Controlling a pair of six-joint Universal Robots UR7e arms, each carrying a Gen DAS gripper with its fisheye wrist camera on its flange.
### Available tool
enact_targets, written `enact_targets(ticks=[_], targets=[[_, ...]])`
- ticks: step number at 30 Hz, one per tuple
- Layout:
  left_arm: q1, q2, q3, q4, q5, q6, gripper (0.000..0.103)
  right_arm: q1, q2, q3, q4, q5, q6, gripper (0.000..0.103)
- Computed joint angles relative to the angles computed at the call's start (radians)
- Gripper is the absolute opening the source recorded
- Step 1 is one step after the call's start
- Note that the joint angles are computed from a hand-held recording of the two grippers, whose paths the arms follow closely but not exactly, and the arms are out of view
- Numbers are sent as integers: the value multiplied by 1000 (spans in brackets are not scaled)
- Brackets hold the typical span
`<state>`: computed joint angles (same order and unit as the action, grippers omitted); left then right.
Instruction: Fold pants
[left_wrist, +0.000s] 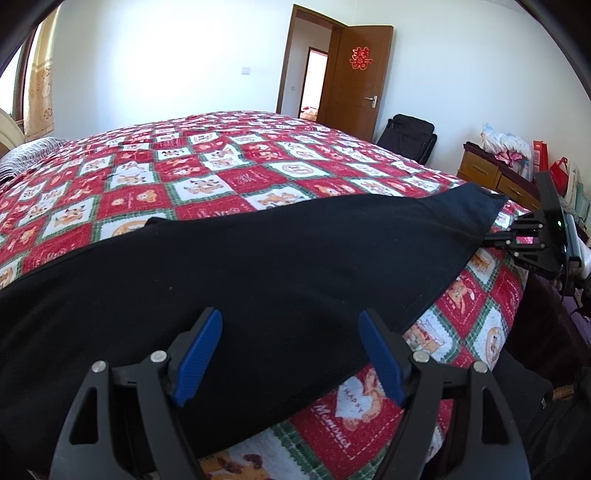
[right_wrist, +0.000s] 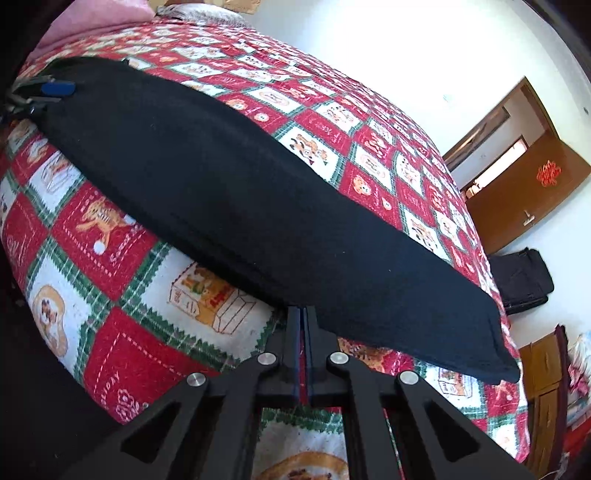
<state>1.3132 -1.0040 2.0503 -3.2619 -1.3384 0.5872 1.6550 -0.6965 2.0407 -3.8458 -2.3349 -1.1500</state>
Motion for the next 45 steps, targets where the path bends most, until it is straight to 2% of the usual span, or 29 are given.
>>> enact_targets(ticks=[2, 4, 8, 11, 13, 18, 21, 23, 27, 30, 33, 36, 39, 42, 45], targets=[[-2, -4, 3, 2, -3, 4, 79, 3, -25, 6, 79, -1, 49, 2], [-3, -8, 8, -2, -10, 4, 79, 13, -30, 13, 87, -11, 58, 2], [-5, -6, 8, -4, -21, 4, 79, 38, -57, 43, 119, 45, 116, 2], [-7, 3, 7, 3, -12, 6, 79, 51, -63, 21, 207, 128, 212, 3], [-8, 7, 9, 2, -4, 8, 79, 51, -34, -19, 224, 160, 249, 3], [-5, 0, 12, 6, 4, 12, 79, 23, 20, -111, 347, 196, 414, 3], [4, -5, 13, 5, -4, 12, 79, 19, 49, -99, 282, 192, 403, 3], [4, -8, 14, 1, 2, 18, 79, 17, 36, -85, 295, 201, 427, 3], [-1, -22, 15, -49, 61, 52, 79, 0, -19, -52, 338, 264, 468, 3], [14, -49, 17, -105, 123, 90, 80, -27, -75, -21, 275, 312, 512, 3], [44, -63, -3, -134, 197, 102, 80, -61, -124, -25, 279, 287, 605, 3], [85, -72, -28, -139, 245, 75, 81, -91, -142, -30, 282, 258, 656, 3], [128, -81, -36, -129, 204, 44, 90, -119, -144, -21, 284, 281, 691, 3], [126, -84, -22, -151, 201, 75, 90, -104, -111, -22, 215, 246, 649, 3], [125, -106, -15, -195, 206, 83, 90, -104, -119, -21, 213, 255, 637, 4]])
